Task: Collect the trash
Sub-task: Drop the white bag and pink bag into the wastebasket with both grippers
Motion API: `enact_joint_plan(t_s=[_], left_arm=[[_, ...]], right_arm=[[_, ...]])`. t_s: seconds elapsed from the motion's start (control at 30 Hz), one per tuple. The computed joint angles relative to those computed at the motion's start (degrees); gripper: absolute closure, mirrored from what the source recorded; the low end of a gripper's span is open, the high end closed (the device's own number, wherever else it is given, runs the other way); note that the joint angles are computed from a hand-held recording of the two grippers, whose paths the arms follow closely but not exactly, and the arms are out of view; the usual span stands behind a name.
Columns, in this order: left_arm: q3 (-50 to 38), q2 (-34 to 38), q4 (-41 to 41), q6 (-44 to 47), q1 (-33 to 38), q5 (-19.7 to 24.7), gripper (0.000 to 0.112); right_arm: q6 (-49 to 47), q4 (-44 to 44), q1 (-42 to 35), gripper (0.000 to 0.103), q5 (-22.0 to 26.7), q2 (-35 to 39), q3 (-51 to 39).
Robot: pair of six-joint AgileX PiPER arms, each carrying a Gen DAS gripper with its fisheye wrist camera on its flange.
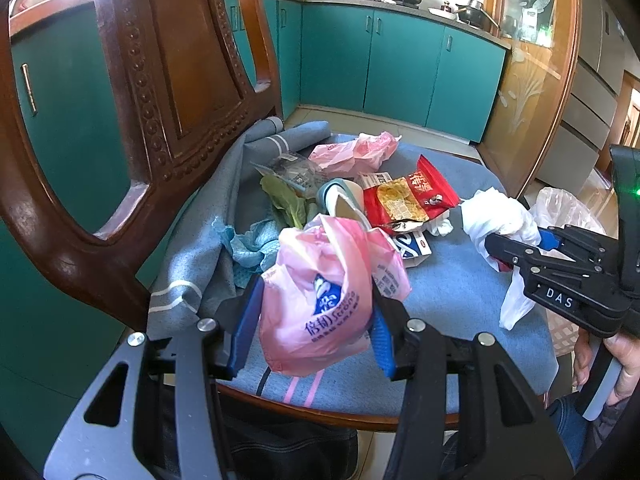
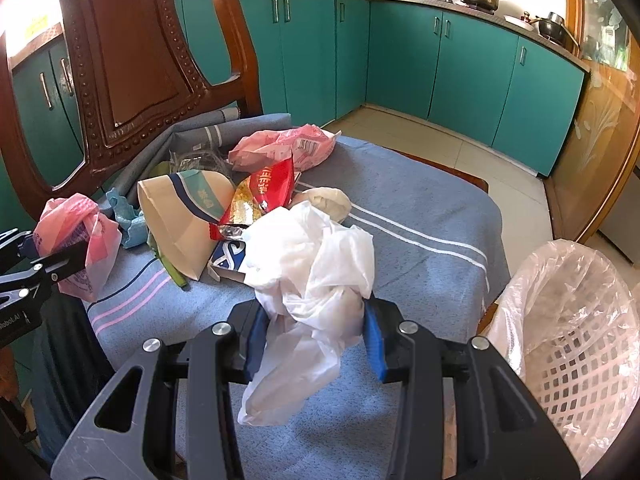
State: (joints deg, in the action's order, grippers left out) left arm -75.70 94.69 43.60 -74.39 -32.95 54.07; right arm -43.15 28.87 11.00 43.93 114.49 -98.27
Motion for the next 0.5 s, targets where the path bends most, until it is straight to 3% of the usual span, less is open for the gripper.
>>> enact_joint_plan(t_s=[0.5], left_arm=[[0.0,-0.4,2.2,-1.5,-0.7,0.9,0.062]], right_arm=[[-0.6,0.5,0.0,0.062,-1.1,-0.4,0.9]])
